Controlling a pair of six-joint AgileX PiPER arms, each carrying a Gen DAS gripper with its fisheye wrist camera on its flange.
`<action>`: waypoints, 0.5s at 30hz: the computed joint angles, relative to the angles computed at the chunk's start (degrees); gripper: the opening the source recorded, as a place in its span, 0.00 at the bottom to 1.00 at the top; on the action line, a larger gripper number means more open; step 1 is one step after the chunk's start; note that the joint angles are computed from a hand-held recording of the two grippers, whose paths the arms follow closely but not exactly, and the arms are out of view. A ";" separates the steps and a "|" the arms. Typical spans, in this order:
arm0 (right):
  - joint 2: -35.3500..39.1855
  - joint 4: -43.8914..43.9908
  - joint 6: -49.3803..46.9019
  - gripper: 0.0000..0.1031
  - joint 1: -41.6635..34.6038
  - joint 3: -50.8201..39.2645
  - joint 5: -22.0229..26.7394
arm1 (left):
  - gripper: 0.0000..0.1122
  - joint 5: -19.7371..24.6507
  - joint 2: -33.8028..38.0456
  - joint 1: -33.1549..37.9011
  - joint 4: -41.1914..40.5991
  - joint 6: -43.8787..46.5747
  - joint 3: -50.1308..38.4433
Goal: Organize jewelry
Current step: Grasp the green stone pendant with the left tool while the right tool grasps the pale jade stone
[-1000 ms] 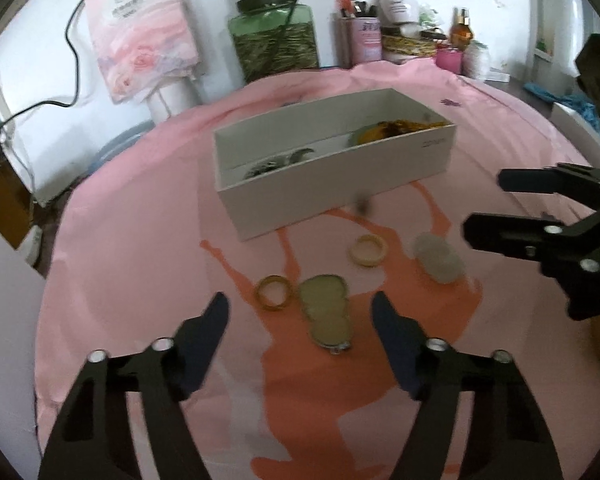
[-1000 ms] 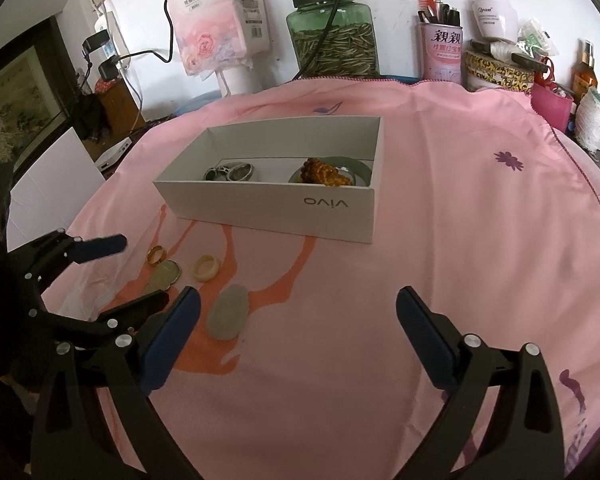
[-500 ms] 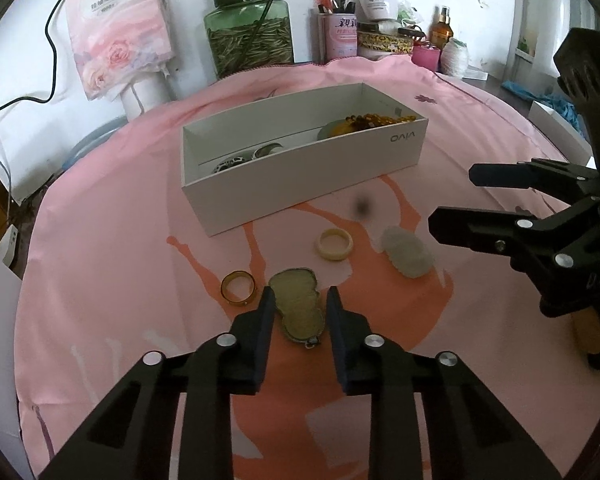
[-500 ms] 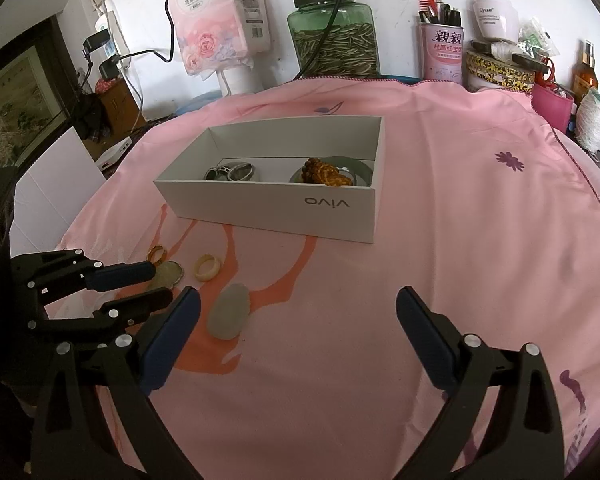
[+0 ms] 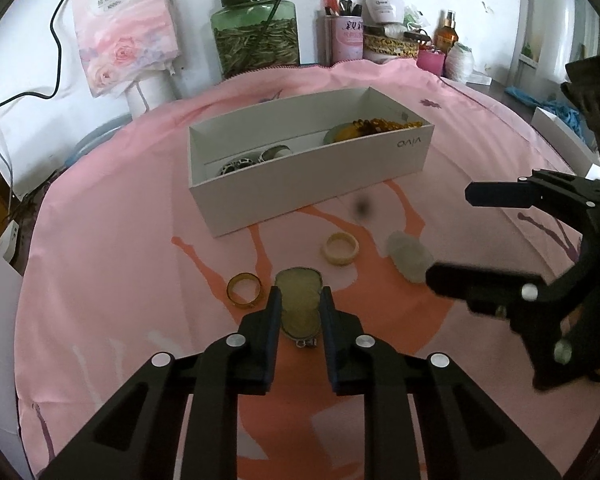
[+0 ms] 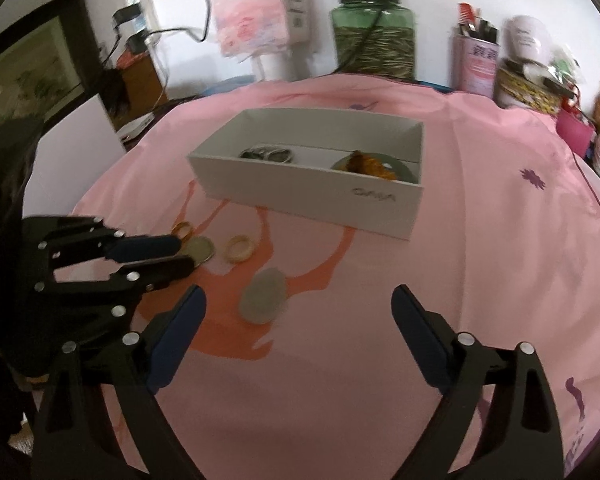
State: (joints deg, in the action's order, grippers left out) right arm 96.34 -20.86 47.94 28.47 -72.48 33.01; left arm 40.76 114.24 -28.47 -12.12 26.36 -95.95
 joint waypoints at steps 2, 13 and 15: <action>0.22 0.08 -0.55 0.84 0.50 -0.28 0.29 | 0.18 0.12 0.13 -0.06 -0.07 0.11 -0.10; 0.61 1.50 -2.45 0.84 0.59 -0.83 0.76 | 0.28 -0.44 0.87 -0.93 0.95 -0.32 -0.78; 0.66 1.58 -2.55 0.84 0.58 -0.88 0.82 | 0.29 -0.09 1.42 -0.96 0.95 -0.66 -1.66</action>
